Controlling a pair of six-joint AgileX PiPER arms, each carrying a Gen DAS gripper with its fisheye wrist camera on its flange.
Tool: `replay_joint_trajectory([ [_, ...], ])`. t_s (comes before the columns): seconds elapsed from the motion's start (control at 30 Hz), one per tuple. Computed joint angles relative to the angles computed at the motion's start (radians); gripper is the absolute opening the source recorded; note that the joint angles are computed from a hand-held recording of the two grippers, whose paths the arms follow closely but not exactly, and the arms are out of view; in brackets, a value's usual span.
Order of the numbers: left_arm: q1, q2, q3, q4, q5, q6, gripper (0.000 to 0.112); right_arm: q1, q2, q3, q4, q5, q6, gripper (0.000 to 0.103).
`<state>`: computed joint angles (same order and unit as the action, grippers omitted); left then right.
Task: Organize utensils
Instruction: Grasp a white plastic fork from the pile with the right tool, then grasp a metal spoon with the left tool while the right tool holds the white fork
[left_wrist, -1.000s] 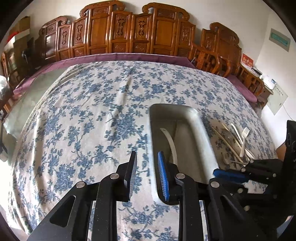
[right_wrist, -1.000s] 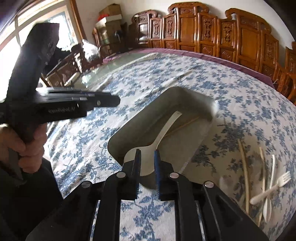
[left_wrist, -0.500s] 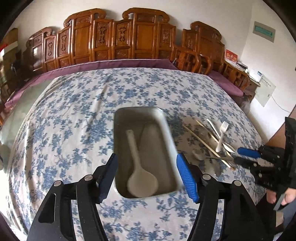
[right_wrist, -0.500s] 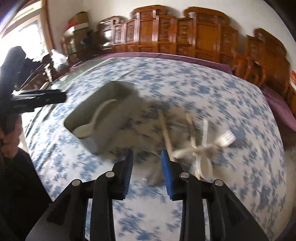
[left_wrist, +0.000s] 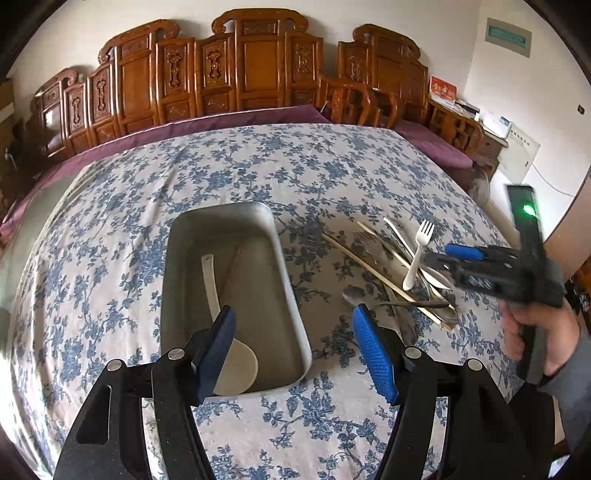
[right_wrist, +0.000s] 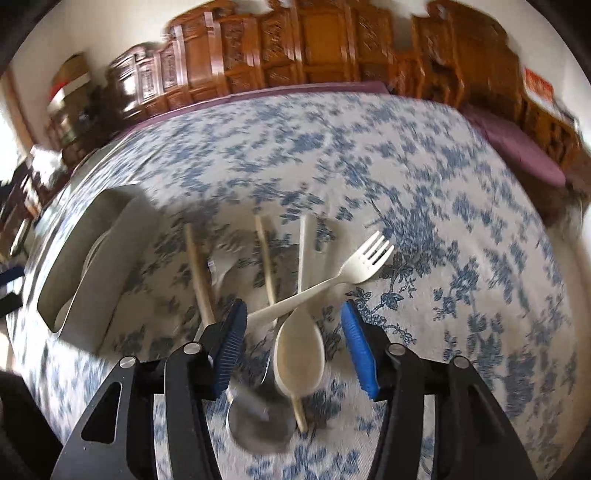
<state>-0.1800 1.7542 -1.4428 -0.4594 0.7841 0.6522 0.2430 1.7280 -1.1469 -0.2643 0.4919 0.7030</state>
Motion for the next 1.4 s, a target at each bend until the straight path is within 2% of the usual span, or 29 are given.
replay_joint_trajectory([
  [0.23,-0.023,0.006,0.015,0.012,-0.002,-0.022,0.063,-0.078,0.109,-0.079,0.125,0.016,0.006,0.056],
  [0.4,-0.031,0.008,0.017,0.02,-0.002,-0.027,0.063,-0.07,0.151,-0.145,0.084,0.067,0.031,0.055],
  [0.53,-0.033,0.003,0.023,0.022,-0.004,-0.029,0.063,-0.054,0.157,-0.162,0.006,0.122,0.085,0.037],
  [0.6,-0.039,-0.006,0.031,0.03,-0.009,-0.034,0.063,-0.062,0.151,-0.152,0.017,0.12,0.067,0.033],
  [0.67,-0.044,-0.013,0.037,0.035,-0.014,-0.035,0.063,-0.074,0.139,-0.138,0.049,0.113,0.027,0.02],
  [0.87,-0.079,-0.035,0.057,0.09,-0.032,-0.073,0.063,-0.1,0.096,-0.09,0.138,0.086,-0.073,0.007],
  [1.17,-0.153,-0.04,0.086,0.142,-0.057,-0.148,0.063,-0.119,-0.011,-0.013,0.212,0.036,-0.174,0.007],
  [1.4,-0.214,0.069,0.002,0.182,-0.059,-0.223,0.063,-0.118,-0.129,0.072,0.236,0.01,-0.234,0.007],
])
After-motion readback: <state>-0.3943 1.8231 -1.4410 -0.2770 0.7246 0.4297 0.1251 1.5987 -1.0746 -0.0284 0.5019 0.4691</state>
